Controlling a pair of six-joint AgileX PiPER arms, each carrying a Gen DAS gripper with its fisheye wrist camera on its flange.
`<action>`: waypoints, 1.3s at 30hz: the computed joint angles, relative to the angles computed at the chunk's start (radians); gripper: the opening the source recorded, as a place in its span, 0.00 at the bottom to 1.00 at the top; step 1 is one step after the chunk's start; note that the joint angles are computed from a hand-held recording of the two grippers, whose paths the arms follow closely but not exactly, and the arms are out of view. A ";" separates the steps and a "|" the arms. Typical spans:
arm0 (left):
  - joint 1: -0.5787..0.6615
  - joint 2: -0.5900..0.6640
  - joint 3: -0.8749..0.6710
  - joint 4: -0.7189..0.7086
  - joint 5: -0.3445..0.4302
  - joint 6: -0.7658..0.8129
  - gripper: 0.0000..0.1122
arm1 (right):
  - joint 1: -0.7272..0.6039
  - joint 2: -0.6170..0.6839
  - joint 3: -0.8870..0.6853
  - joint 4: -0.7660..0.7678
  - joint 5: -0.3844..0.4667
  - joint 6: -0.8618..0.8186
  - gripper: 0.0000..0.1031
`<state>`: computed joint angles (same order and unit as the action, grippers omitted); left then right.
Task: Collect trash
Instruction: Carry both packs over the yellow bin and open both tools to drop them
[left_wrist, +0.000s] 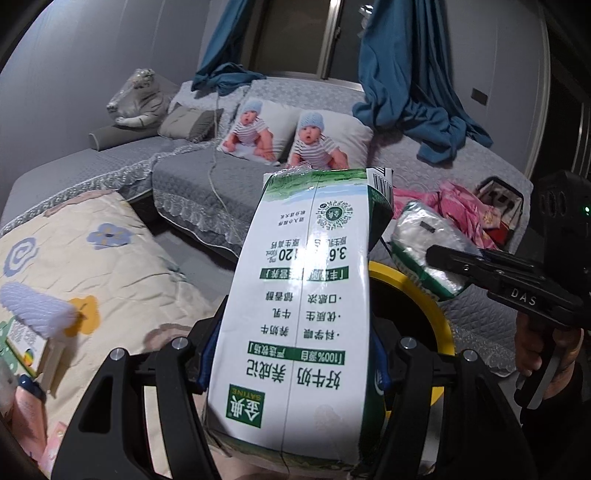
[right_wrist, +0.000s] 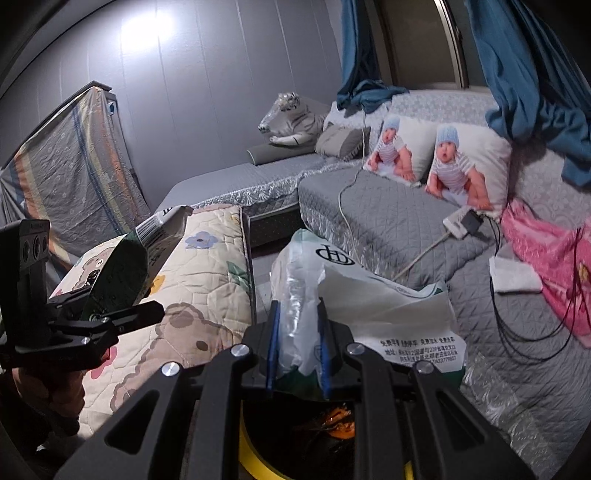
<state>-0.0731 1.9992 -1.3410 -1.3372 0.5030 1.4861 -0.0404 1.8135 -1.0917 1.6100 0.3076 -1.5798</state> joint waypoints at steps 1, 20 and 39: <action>-0.013 0.008 -0.008 0.007 -0.005 -0.009 0.53 | -0.010 0.011 -0.004 -0.016 0.010 0.022 0.16; -0.149 0.256 -0.335 0.384 0.037 -0.484 0.54 | -0.123 0.154 -0.128 -0.198 0.167 0.281 0.17; -0.112 0.213 -0.306 0.259 0.053 -0.412 0.75 | -0.169 0.107 -0.131 -0.167 0.228 0.345 0.47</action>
